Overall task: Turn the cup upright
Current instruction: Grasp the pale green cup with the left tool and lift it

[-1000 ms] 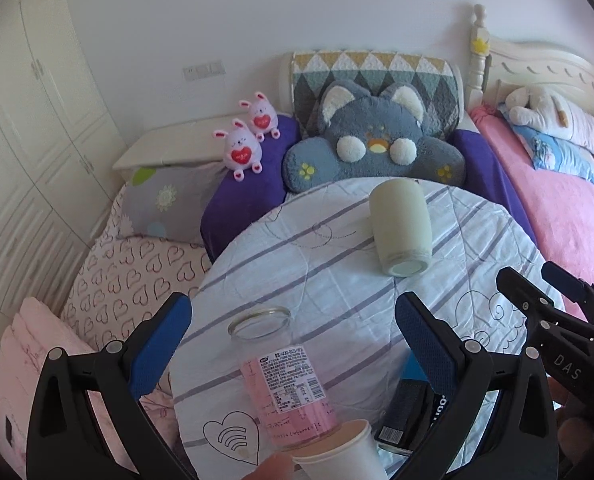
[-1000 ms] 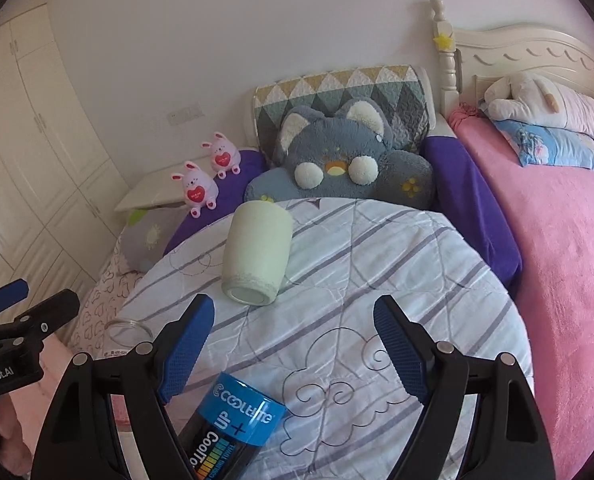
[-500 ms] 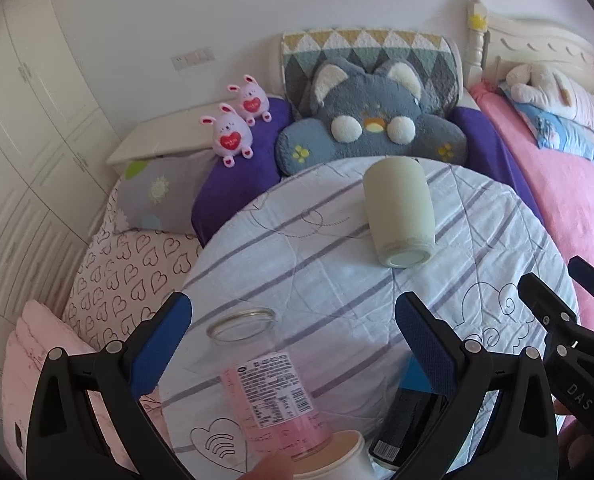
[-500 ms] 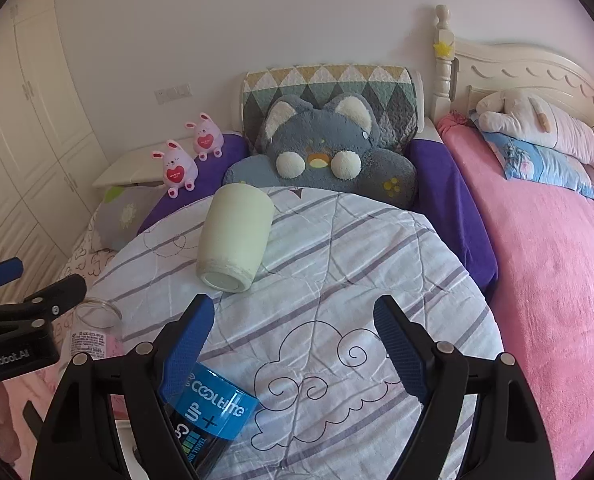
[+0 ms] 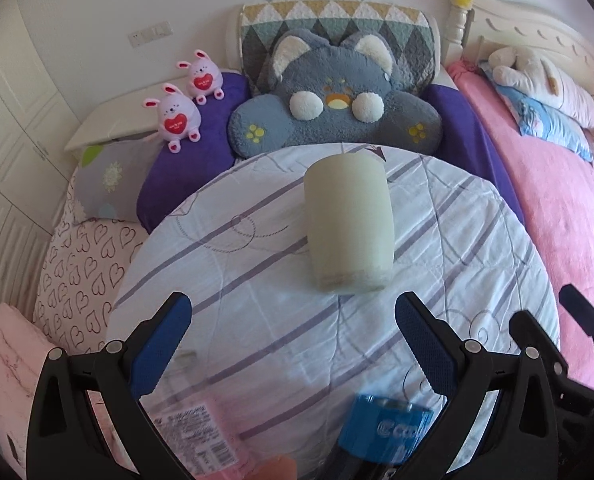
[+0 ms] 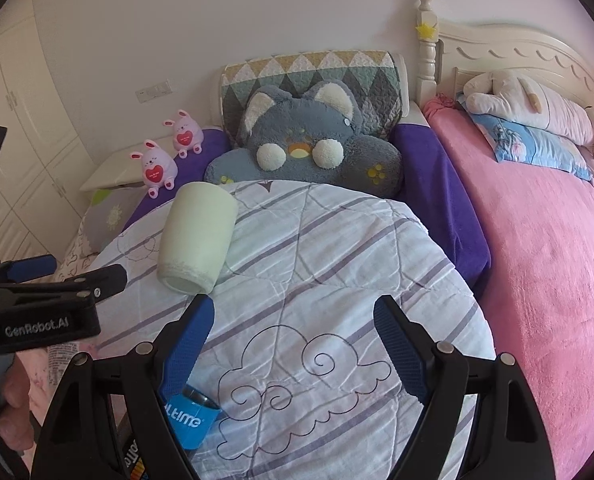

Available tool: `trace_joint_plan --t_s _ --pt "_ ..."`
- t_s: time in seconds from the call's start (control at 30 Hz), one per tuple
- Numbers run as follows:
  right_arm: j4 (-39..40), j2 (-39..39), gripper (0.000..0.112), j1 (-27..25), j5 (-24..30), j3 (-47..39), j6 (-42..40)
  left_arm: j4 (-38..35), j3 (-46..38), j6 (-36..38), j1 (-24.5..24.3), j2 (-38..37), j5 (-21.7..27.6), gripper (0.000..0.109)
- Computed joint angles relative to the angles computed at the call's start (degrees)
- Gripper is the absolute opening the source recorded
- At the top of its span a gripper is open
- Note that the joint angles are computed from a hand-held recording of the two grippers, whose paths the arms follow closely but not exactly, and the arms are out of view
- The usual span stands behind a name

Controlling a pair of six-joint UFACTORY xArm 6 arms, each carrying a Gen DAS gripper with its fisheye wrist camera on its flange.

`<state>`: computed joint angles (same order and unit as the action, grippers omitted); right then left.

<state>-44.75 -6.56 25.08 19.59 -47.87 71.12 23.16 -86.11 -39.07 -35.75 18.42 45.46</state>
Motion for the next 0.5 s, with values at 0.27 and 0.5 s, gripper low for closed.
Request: trace_joint_plan --t_s 0.27,0.5 --pt "2.98 2.75 0.083 -3.03 -2.22 -1.23 -2.81 -3.84 -18.46 5.50 0.24 14.81 6.33 0.103" --pt "6.83 5.89 0.083 -5.03 -3.51 -3.13 -6.89 -11.52 -31.82 10.42 1.78 25.14 10.64 0.103"
